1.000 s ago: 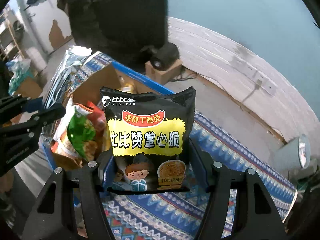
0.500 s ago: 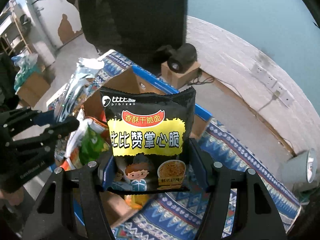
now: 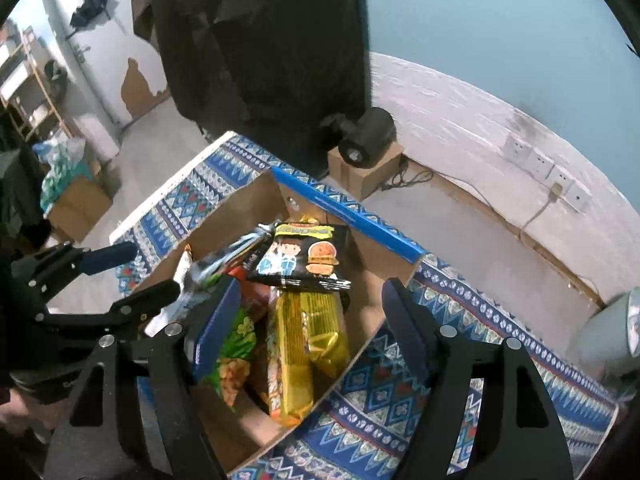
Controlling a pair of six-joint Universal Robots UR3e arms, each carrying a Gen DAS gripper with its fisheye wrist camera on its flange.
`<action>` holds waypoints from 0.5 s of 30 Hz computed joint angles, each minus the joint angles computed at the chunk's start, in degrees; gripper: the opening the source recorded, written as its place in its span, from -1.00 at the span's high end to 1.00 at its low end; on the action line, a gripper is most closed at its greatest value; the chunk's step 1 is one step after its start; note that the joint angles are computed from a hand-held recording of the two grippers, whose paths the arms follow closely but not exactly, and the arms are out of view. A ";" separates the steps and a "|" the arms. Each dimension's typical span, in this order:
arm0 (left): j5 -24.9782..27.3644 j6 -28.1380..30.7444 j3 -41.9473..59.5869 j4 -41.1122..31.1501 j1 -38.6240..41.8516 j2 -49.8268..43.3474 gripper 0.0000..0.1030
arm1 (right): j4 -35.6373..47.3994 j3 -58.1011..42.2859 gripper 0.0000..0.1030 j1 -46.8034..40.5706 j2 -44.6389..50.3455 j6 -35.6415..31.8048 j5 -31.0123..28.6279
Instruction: Organize snacks
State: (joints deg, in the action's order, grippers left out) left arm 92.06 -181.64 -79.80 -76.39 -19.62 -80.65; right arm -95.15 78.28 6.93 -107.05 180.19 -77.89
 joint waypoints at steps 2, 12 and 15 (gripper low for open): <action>1.64 0.30 0.41 -0.30 -1.26 0.73 -0.41 | 1.21 0.23 -0.47 -0.83 -1.90 -0.36 0.38; 6.28 -1.13 4.40 -3.50 -5.75 3.50 -0.68 | 8.85 1.30 -0.49 -6.36 -13.66 -3.13 1.03; 7.78 -2.24 5.56 -3.77 -7.46 3.74 -0.71 | 13.89 -0.30 -0.50 -12.18 -17.76 -7.24 3.84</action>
State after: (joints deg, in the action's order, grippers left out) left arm 99.84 -183.88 -74.24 -80.16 -27.09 -76.91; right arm -81.26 77.97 -5.24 -124.81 172.94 -74.06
